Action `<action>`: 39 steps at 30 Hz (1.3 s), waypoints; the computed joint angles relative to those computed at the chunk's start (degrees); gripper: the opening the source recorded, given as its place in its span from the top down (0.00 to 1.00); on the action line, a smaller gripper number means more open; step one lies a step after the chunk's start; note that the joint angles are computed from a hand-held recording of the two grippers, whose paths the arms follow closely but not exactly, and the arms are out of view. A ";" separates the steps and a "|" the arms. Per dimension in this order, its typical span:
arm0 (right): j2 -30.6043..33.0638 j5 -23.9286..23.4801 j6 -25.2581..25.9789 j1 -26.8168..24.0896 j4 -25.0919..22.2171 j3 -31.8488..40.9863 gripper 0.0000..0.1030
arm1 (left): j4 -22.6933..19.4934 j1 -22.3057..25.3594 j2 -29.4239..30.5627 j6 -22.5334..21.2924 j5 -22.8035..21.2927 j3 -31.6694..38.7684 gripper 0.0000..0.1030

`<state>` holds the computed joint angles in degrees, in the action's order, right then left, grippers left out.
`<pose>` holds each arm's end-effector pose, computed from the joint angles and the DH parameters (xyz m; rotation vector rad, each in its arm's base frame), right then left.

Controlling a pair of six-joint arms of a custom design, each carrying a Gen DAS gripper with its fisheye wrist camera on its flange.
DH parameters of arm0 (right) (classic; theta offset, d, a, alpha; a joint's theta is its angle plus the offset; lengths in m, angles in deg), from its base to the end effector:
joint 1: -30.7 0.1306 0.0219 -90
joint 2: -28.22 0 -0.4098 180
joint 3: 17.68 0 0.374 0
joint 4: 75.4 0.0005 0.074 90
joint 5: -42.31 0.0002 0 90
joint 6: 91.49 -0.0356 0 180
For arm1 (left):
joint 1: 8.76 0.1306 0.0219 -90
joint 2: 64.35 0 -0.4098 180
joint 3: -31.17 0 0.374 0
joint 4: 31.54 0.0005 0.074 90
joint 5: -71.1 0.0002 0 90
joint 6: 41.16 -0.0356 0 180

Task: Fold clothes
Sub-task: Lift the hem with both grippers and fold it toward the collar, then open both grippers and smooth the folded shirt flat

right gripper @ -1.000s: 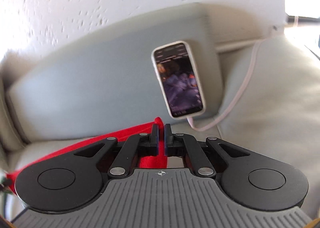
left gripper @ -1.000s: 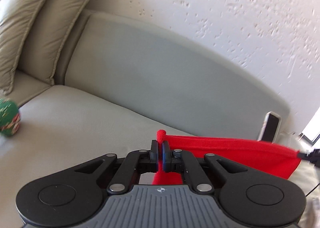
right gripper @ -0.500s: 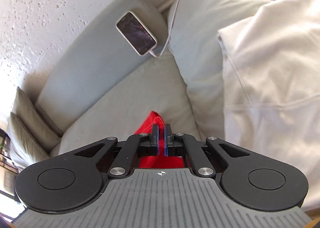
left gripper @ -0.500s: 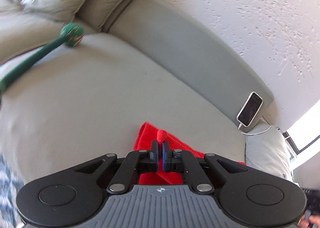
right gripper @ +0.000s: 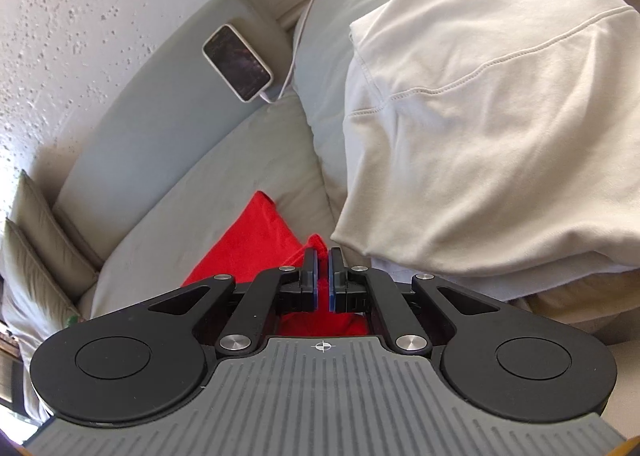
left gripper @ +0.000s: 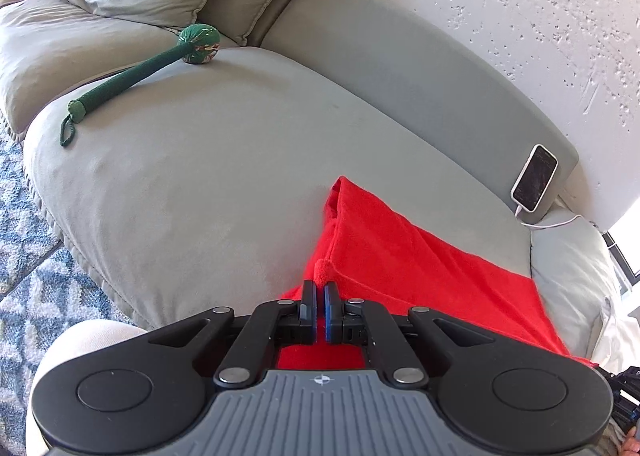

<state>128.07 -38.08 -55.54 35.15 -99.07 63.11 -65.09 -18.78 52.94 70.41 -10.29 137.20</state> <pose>0.5244 0.0343 0.3381 1.0526 2.0743 0.3266 0.6429 -0.1195 0.3447 -0.1656 2.3804 -0.4429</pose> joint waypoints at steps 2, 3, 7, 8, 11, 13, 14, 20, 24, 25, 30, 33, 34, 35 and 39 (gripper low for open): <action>0.76 -0.45 1.47 0.05 -2.60 1.14 0.96 | -4.00 -0.56 1.05 -2.98 -1.46 1.60 0.93; 1.27 -0.86 2.23 0.04 -4.44 1.98 0.93 | -6.39 -0.87 1.42 -3.64 -2.88 2.42 0.87; 1.00 0.31 3.14 0.66 -11.46 3.84 0.78 | -3.47 -2.08 -2.63 -3.78 -10.70 -1.89 0.59; 0.03 2.91 4.05 1.40 -11.74 3.42 0.74 | -0.43 -2.37 -4.04 -4.75 -11.92 -3.76 0.59; -1.74 7.57 7.59 3.04 -10.70 3.21 0.67 | 9.33 -3.16 -6.51 -9.93 -11.13 -7.39 0.61; -1.80 6.96 10.20 3.42 -9.44 3.93 0.67 | 10.00 -3.56 -4.60 -13.00 -4.29 -4.78 0.61; -0.60 4.21 11.19 3.20 -9.37 5.31 0.67 | 7.64 -4.32 -2.49 -13.09 -1.94 -1.80 0.60; 12.41 -4.40 15.64 4.03 -17.76 19.82 0.71 | -4.51 -8.26 9.47 -11.05 -3.29 12.73 0.61; 13.78 -8.34 14.69 3.86 -19.66 20.60 0.68 | -11.07 -6.47 9.22 -11.06 6.73 12.15 0.71; 12.98 -10.06 16.28 3.97 -20.55 19.65 0.69 | -12.46 -5.45 8.26 -11.58 11.05 10.92 0.71; 5.88 -11.88 18.46 5.25 -23.18 12.62 0.68 | -16.20 -1.83 1.16 -16.27 18.36 3.01 0.67; 0.48 -7.72 15.78 6.21 -20.06 7.32 0.66 | -11.28 -1.29 -2.56 -15.90 16.80 -1.87 0.63; 0.08 -6.35 15.30 6.46 -20.00 7.02 0.63 | -9.59 -1.50 -3.01 -15.17 16.10 -2.59 0.63; -0.13 -5.24 15.01 6.67 -19.94 6.90 0.63 | -8.11 -1.94 -2.95 -14.39 15.30 -2.56 0.63; 1.76 -5.86 15.83 7.26 -16.43 8.19 0.63 | -4.80 -4.72 -0.22 -13.43 10.85 0.64 0.60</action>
